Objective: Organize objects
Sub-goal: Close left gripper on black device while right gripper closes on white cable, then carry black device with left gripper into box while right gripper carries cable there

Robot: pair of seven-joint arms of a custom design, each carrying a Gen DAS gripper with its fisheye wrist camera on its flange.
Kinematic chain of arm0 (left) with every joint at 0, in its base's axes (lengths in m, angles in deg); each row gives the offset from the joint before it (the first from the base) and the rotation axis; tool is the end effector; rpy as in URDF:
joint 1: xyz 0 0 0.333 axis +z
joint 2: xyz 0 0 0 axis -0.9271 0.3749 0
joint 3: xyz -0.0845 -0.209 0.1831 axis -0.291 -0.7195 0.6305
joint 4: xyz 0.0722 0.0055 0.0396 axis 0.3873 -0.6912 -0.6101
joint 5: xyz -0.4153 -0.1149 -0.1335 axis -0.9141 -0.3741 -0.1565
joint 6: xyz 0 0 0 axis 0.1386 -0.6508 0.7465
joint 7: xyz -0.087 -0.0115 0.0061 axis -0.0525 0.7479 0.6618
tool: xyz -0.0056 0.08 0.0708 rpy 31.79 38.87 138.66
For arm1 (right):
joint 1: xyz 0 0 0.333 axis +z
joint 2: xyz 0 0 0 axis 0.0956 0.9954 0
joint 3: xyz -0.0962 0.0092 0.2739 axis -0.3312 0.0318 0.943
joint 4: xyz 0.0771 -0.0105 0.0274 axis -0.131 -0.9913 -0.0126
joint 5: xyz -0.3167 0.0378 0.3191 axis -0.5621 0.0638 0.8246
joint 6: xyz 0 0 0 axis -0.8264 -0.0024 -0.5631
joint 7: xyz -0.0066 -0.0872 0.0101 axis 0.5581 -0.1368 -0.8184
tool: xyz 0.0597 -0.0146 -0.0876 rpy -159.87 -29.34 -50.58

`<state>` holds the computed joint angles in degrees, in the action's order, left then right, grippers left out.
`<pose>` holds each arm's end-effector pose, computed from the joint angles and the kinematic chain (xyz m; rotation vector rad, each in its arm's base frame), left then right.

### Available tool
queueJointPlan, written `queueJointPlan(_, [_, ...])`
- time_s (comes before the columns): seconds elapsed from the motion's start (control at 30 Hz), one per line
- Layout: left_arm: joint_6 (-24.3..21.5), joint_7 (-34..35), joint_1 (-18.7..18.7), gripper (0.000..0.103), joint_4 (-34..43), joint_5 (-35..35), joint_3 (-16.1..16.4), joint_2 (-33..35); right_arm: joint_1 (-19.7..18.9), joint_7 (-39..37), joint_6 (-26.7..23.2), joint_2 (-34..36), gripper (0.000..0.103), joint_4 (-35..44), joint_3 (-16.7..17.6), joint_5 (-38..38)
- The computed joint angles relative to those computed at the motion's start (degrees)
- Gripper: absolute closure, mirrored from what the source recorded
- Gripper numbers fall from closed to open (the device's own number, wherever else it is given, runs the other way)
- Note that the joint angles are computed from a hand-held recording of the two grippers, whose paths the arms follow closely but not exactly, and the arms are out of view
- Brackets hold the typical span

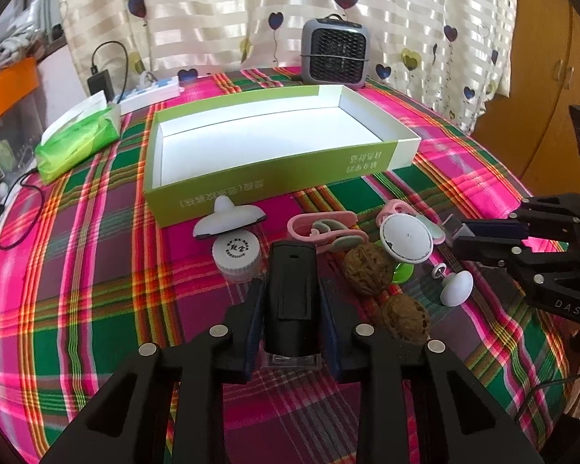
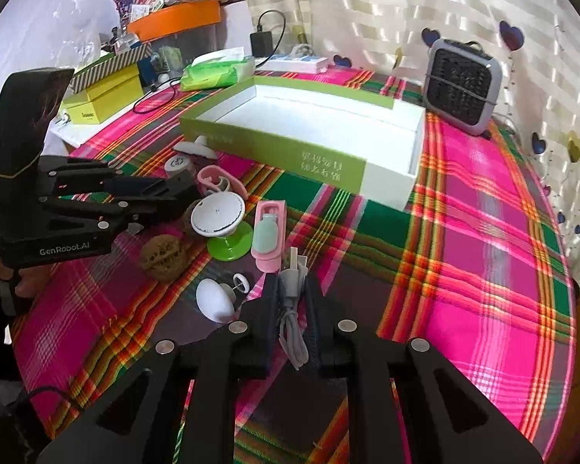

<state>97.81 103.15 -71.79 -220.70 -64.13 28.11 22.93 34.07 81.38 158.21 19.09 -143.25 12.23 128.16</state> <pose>0.4117 -0.2269 0.3636 -1.8071 1.8355 -0.7392 0.4955 0.3497 0.3665 -2.3282 0.7295 -0.2370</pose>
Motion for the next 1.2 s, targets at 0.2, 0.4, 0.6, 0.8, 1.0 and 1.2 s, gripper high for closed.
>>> queueJointPlan(0.2, [0.28,-3.15,0.47,0.078,-1.52,0.01,-1.61,-2.77,1.47,1.74,5.53,-2.61,0.089,-2.63,0.08,0.55])
queueJointPlan(0.4, [0.2,-5.32,0.26,0.078,-3.27,-0.03,-2.91,-7.06,3.96,2.97,10.53,-4.57,0.089,-4.24,-0.86,-0.18])
queueJointPlan(0.6, [0.05,-7.07,0.24,0.078,-4.69,-0.11,-4.24,-11.58,6.43,3.41,13.3,-5.58,0.089,-4.89,-2.01,-1.11])
queueJointPlan(0.8, [-0.17,-7.88,0.24,0.078,-5.29,-0.35,-4.81,-14.26,8.87,3.23,15.02,-6.53,0.089,-5.41,-3.48,-1.56])
queueJointPlan(1.0, [-0.14,-7.88,0.25,0.078,-5.41,-0.52,-4.87,-15.18,10.65,2.91,15.87,-6.74,0.089,-5.4,-4.58,-1.82])
queueJointPlan(1.2, [0.01,-7.91,0.69,0.078,-4.98,-0.5,-5.21,-14.77,11.34,2.47,16.1,-6.18,0.089,-4.75,-5.01,-1.85])
